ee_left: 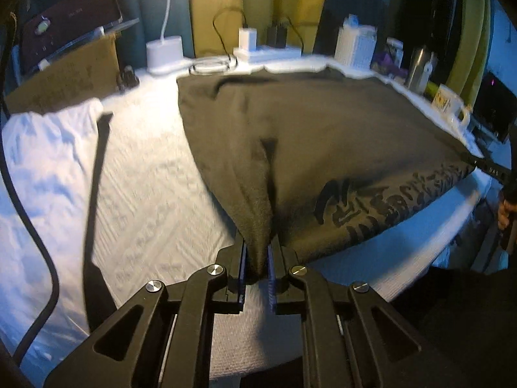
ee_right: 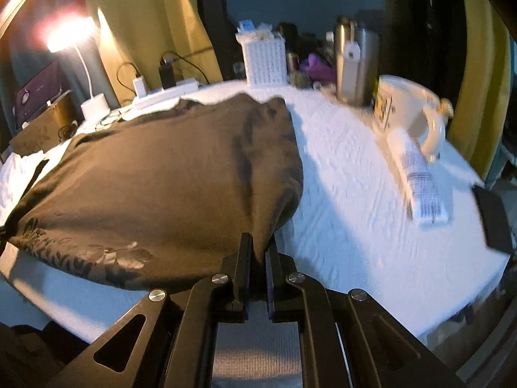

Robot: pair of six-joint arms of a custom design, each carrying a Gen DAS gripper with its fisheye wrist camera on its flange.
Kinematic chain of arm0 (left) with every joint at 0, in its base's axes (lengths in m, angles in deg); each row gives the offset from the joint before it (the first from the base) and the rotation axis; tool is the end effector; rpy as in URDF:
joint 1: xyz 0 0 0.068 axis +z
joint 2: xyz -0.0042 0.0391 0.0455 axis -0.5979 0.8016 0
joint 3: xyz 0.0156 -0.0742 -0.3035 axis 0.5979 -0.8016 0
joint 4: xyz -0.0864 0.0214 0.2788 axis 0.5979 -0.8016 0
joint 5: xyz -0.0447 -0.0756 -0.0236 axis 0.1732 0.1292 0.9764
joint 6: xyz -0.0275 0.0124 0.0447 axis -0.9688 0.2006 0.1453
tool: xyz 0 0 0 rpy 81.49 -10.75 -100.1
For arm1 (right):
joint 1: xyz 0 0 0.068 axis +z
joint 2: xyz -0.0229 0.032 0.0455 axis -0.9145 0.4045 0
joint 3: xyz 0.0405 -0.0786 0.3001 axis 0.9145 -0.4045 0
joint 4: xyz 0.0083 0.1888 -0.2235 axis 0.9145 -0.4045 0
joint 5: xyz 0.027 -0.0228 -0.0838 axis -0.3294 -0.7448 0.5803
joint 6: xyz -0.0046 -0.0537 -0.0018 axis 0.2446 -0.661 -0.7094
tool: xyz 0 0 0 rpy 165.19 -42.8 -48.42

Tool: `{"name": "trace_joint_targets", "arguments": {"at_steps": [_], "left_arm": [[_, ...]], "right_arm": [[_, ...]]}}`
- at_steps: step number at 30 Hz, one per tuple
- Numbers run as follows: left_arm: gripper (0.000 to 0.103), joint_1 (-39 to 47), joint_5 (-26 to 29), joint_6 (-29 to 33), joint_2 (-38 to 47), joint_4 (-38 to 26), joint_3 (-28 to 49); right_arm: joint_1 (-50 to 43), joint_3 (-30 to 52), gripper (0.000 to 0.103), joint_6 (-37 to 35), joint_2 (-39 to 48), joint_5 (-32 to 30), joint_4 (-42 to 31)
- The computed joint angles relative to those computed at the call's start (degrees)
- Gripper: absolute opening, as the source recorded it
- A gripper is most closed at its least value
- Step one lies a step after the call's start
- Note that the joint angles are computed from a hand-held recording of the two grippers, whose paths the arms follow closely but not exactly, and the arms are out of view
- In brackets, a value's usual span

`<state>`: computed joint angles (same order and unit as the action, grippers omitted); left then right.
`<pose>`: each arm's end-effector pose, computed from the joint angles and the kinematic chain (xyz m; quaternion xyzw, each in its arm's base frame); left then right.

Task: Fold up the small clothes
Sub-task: 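Grasp the edge of the folded shirt with the left tool, then open the left tool and release the shirt edge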

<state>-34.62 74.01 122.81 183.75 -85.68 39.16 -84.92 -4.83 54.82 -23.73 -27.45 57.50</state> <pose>0.3282 -0.0037 0.1256 0.3145 0.8942 -0.1380 0.2870 0.1503 -0.0525 0.1287 0.1974 0.9158 -0.0585 0.3449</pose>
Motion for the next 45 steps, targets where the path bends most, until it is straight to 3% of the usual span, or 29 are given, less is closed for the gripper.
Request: {"name": "trace_joint_targets", "arguments": {"at_steps": [3,10,15,17,19,23,26,29,36,40,45], "left_arm": [[0.009,0.2,-0.7,0.7,0.9,0.3,-0.4],[0.015,1.8,-0.6,2.3,0.2,-0.9,-0.5],[0.016,3.4,0.7,3.2,0.3,-2.7,0.6],[0.017,3.9,0.7,3.2,-0.2,-2.6,0.5],[0.019,5.1,2.5,2.4,-0.2,-2.9,1.2],[0.043,6.6,4.7,-3.8,-0.7,-0.4,1.6],[0.046,6.3,5.8,-5.3,-1.7,0.6,1.2],[0.051,5.0,6.6,-7.0,-2.8,1.9,0.8],[0.054,0.0,8.5,-10.6,-5.2,4.7,0.1],[0.054,-3.3,7.9,-12.0,-5.4,5.5,0.7],[0.054,-5.8,6.6,-12.6,-4.1,6.2,1.6]], "right_arm": [[-0.3,-1.3,0.007,0.2,1.9,0.0,2.4],[-1.2,-1.1,0.007,-0.3,0.6,0.0,0.5],[-2.6,-1.4,0.045,0.6,-2.8,1.8,-2.8],[-5.0,-1.5,0.048,-0.2,-5.2,0.2,-4.9],[-6.0,-1.5,0.049,-0.8,-8.0,-0.4,-7.2],[-5.2,-1.4,0.05,-0.2,-11.9,0.3,-10.8],[-4.9,-1.1,0.051,0.0,-14.3,0.2,-13.2],[-4.5,-0.8,0.065,0.1,-15.5,0.5,-14.3],[-2.9,-0.6,0.067,1.7,-18.4,0.1,-17.7],[-5.2,-1.1,0.067,3.0,-17.9,-6.9,-17.7],[-6.0,-2.3,0.072,5.9,-12.3,-11.7,-12.3]]}}
